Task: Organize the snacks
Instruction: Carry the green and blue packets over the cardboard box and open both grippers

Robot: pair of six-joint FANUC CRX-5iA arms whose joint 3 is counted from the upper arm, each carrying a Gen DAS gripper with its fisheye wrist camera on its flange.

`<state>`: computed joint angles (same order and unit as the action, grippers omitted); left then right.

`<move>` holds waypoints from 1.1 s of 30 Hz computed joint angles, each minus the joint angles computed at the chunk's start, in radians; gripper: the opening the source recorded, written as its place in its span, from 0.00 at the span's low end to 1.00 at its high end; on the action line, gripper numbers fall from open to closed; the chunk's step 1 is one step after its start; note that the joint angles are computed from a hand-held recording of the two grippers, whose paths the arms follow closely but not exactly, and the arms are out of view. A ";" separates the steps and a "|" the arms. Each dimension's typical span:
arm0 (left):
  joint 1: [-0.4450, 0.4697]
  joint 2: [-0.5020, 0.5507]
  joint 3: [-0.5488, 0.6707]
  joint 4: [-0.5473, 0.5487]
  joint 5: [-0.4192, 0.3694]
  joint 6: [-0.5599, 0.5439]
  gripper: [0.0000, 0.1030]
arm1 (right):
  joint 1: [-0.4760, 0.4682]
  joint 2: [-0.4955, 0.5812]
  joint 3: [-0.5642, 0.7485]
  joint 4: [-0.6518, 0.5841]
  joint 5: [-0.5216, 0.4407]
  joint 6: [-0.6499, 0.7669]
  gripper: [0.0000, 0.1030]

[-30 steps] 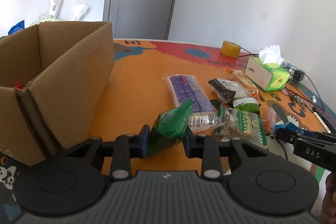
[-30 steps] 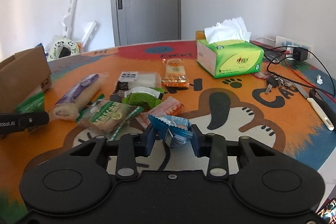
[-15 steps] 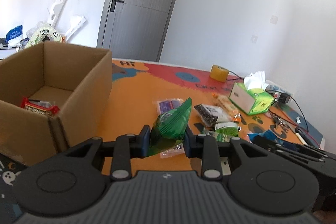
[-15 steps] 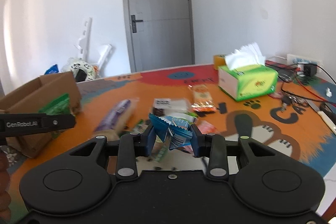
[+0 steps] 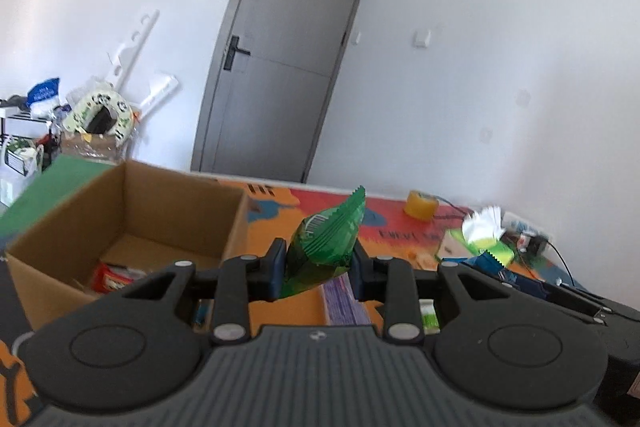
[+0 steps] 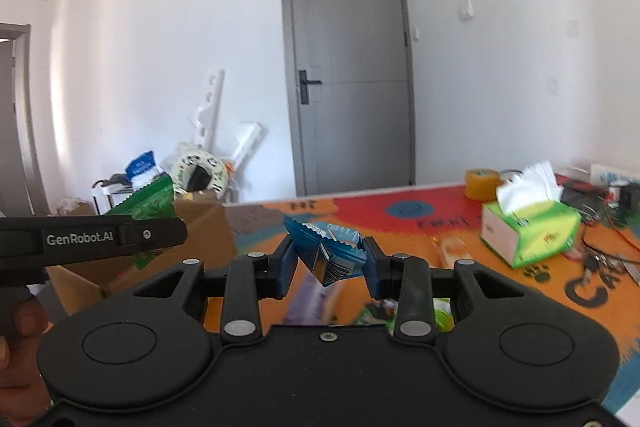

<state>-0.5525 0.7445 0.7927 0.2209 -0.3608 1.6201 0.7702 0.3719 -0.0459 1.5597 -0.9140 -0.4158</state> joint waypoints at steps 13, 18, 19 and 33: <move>0.043 -0.012 0.049 -0.154 -0.026 0.176 0.30 | -0.023 0.072 0.125 0.044 0.072 0.050 0.35; 0.057 0.010 0.096 -0.184 -0.064 0.206 0.30 | -0.031 0.119 0.192 0.027 0.099 0.102 0.35; 0.059 0.015 0.104 -0.187 -0.071 0.210 0.30 | -0.036 0.126 0.203 0.025 0.110 0.103 0.35; 0.091 0.130 0.313 -0.256 -0.232 0.297 0.30 | -0.074 0.213 0.316 0.042 0.236 0.095 0.35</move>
